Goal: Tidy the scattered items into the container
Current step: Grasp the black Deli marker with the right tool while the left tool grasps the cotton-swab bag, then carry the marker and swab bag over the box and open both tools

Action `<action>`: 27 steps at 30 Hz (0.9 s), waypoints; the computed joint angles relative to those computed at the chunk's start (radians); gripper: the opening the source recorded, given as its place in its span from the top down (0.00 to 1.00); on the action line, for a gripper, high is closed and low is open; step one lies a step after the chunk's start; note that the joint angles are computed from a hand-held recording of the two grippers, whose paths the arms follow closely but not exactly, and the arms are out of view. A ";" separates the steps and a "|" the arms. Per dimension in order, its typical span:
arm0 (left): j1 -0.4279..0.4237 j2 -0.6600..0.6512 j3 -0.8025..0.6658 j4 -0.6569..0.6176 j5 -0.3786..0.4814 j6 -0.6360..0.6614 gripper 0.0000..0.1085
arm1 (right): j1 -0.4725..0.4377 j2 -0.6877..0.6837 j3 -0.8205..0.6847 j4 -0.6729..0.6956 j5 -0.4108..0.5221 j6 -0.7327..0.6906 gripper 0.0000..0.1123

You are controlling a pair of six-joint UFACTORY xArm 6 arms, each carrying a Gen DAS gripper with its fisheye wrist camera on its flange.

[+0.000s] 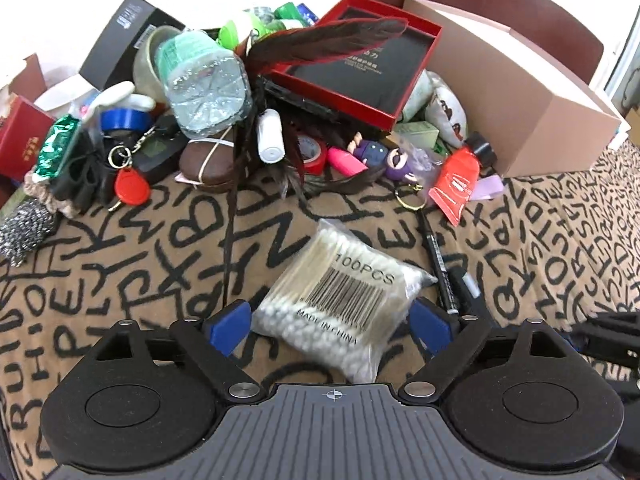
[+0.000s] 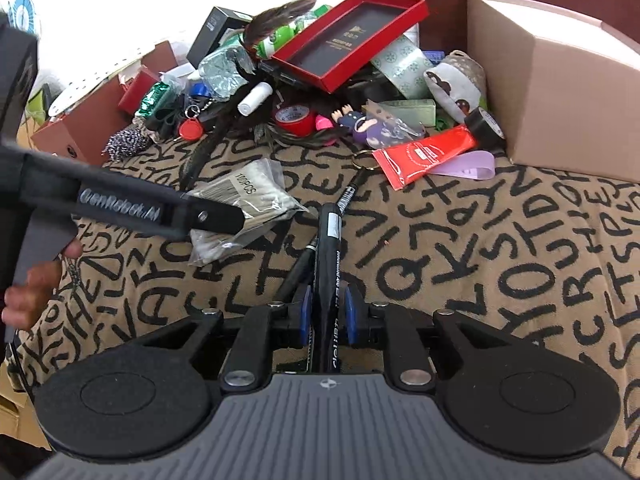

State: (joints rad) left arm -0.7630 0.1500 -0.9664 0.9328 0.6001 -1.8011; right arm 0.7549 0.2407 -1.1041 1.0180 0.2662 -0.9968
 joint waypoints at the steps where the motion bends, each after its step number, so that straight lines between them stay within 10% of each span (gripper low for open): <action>1: 0.003 0.011 -0.009 -0.011 0.004 0.017 0.13 | 0.002 -0.002 0.004 -0.005 -0.008 0.000 0.81; 27: -0.034 0.084 -0.076 0.030 0.078 0.150 0.38 | 0.016 0.020 0.005 -0.060 -0.057 0.086 0.80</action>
State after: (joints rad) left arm -0.7972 0.2342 -1.0419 0.9632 0.6780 -1.6510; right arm 0.7711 0.2609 -1.0989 0.9578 0.2088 -0.9108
